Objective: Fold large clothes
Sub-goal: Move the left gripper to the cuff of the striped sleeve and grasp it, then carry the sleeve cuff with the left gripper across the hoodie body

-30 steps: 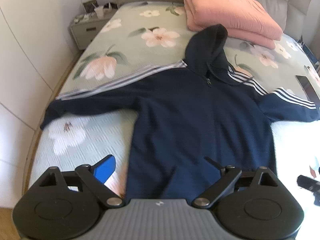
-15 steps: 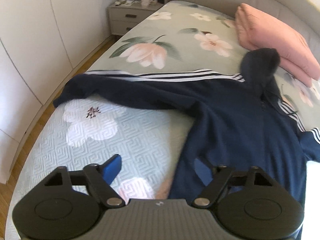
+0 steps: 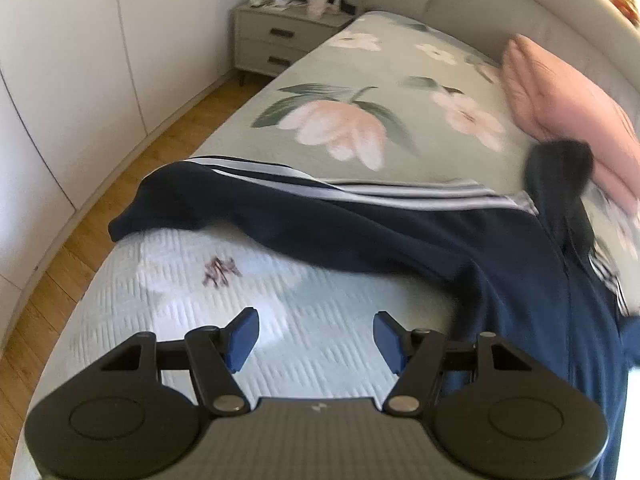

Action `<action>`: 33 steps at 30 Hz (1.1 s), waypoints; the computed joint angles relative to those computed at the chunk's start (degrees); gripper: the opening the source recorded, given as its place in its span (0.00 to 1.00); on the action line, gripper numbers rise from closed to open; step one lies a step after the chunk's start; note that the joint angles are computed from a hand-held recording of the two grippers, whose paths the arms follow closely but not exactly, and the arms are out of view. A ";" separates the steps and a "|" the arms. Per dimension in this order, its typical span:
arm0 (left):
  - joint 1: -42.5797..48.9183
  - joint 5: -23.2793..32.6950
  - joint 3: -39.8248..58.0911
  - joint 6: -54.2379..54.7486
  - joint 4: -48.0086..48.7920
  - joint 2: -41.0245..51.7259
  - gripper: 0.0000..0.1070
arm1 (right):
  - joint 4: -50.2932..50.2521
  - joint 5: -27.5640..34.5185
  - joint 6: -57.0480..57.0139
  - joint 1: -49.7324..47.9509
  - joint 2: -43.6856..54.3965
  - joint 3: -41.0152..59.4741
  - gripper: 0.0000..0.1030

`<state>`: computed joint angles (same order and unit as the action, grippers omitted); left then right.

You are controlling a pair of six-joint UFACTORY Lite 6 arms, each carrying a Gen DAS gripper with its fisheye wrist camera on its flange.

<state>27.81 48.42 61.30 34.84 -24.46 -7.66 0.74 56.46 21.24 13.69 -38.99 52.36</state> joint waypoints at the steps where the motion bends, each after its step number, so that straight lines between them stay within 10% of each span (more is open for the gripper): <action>1: 0.94 -0.06 3.58 0.78 -0.91 4.60 0.61 | -1.70 -2.30 4.26 3.63 2.00 -0.44 1.00; 15: 6.45 11.77 63.18 -10.52 -0.55 58.07 0.61 | -10.89 -28.74 24.54 27.65 41.62 10.41 1.00; 33: 8.14 13.09 55.28 -13.14 -10.64 58.58 0.62 | -8.03 -31.77 24.31 29.21 45.22 9.42 1.00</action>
<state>35.94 61.50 116.59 21.70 -35.10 50.92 -7.29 24.69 45.56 42.91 6.23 61.78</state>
